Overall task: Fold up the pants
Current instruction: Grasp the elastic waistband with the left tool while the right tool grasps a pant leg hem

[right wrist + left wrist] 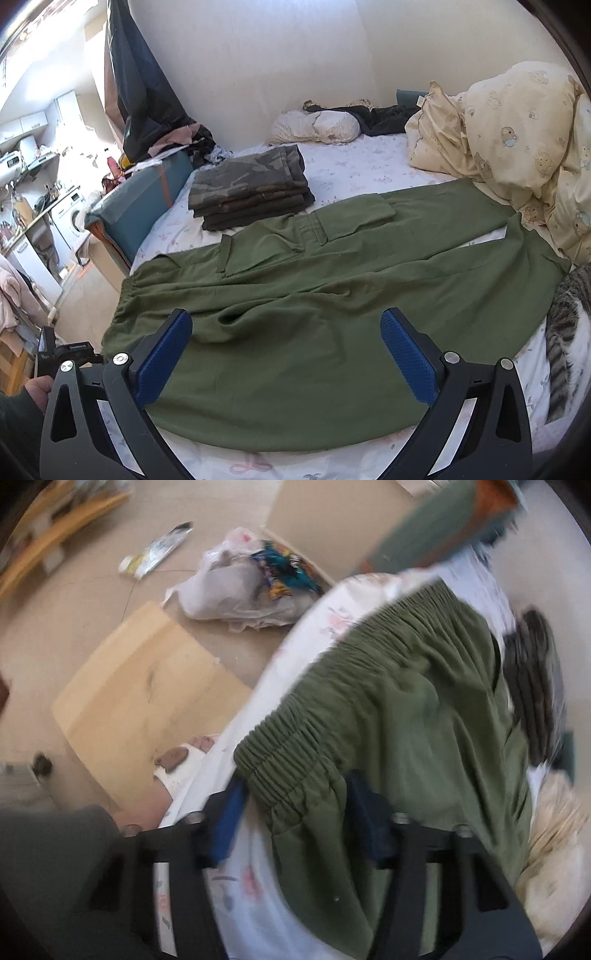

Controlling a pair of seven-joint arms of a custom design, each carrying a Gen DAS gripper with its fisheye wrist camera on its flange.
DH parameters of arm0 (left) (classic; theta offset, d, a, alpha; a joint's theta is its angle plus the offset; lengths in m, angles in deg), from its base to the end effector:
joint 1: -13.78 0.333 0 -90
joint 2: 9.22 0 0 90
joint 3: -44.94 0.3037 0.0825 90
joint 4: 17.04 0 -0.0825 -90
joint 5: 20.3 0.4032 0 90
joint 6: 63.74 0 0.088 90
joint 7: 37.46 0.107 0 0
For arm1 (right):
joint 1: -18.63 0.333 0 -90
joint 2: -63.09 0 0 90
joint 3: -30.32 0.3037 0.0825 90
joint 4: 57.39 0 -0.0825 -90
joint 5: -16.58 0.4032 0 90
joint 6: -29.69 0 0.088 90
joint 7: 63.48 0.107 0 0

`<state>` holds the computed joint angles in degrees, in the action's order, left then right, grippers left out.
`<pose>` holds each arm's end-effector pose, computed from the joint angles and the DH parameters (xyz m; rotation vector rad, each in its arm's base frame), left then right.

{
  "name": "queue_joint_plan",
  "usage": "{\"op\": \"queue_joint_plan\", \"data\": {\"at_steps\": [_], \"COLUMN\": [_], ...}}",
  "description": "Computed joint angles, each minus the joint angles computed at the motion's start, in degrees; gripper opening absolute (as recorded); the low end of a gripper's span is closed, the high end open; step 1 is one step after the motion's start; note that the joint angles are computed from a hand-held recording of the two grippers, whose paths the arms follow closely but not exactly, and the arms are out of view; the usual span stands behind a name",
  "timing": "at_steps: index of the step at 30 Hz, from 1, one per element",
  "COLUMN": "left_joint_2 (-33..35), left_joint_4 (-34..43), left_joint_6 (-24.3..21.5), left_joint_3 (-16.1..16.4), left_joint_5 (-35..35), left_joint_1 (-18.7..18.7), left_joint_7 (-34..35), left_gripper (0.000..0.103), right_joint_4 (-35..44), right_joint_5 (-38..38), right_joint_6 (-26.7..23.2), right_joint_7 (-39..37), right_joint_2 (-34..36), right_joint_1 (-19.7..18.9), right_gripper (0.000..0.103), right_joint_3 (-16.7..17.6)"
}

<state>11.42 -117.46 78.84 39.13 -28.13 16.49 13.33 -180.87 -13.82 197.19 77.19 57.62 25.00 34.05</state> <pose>0.6926 -0.0305 0.3846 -2.7913 1.2372 -0.6167 0.5676 0.1343 0.5161 -1.4429 1.8345 -0.6683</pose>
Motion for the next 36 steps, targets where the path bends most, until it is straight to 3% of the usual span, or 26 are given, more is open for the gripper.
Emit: {"op": "queue_joint_plan", "data": {"at_steps": [1,3,6,9,11,13,16,18,19,21,26,29,33,36], "left_joint_2": [-0.5,-2.0,-4.3,-5.0,-4.6,-4.9,-5.2,-5.6,-5.5,-5.3,-5.0,-4.6,-3.9,-3.6], "left_joint_4": [0.4,0.1,0.5,3.6,5.7,6.0,5.6,4.9,4.5,4.6,4.7,5.1,5.6,6.1], "left_joint_6": [0.2,1.1,2.8,-1.7,-4.6,-6.0,-5.7,-4.7,-4.1,-4.1,-1.9,-2.8,-3.6,-3.8], "left_joint_3": [0.5,1.2,0.2,0.9,0.9,1.1,1.1,1.1,1.2,1.2,1.0,1.6,1.3,1.5], "left_joint_5": [1.9,4.0,4.5,9.0,11.0,12.8,13.3,14.0,14.1,13.5,14.0,14.7,13.8,14.8], "left_joint_1": [-0.7,-1.5,-0.9,-2.3,-2.9,-3.5,-3.6,-3.6,-3.5,-3.3,-3.4,-3.6,-3.1,-3.4], "left_joint_7": [-0.2,-1.8,3.0,3.4,4.2,4.1,3.3,3.3,3.3,2.7,4.3,3.1,3.6,3.5], "left_gripper": [0.023,0.012,0.01,0.01,0.01,0.01,0.01,0.01,0.01,0.009,0.009,0.009,0.009,0.009], "right_joint_4": [0.3,0.6,0.5,-0.2,-0.4,-1.0,-2.8,-4.1,-4.6,-5.2,-4.0,-4.0,-1.4,-1.4], "right_joint_5": [0.7,-0.2,3.2,10.2,13.2,22.8,48.8,61.8,65.2,60.9,50.7,41.1,26.4,21.4], "right_joint_6": [-0.5,-1.6,-1.6,-0.8,-2.8,-5.4,-10.4,-12.1,-12.8,-12.1,-11.3,-9.8,-13.0,-13.3], "right_joint_7": [-0.9,-0.6,-3.4,-8.0,-9.8,-15.2,-27.5,-31.1,-29.1,-20.3,-6.1,6.8,20.5,29.9], "right_joint_2": [0.4,0.6,0.9,1.0,0.9,0.9,1.4,2.5,3.5,4.8,8.2,8.4,8.5,7.9], "right_joint_1": [0.3,0.2,1.1,2.0,2.3,3.9,7.5,8.1,8.6,6.1,2.4,0.4,-3.4,-7.1], "right_gripper": [0.103,0.103,0.103,0.103,0.103,0.103,0.103,0.103,0.103,0.103,0.103,0.103,0.103,0.103], "right_joint_3": [-0.1,0.0,-0.7,-1.7,-1.7,-2.3,-3.8,-3.9,-4.7,-3.5,-5.0,-6.8,-10.4,-12.2]}}
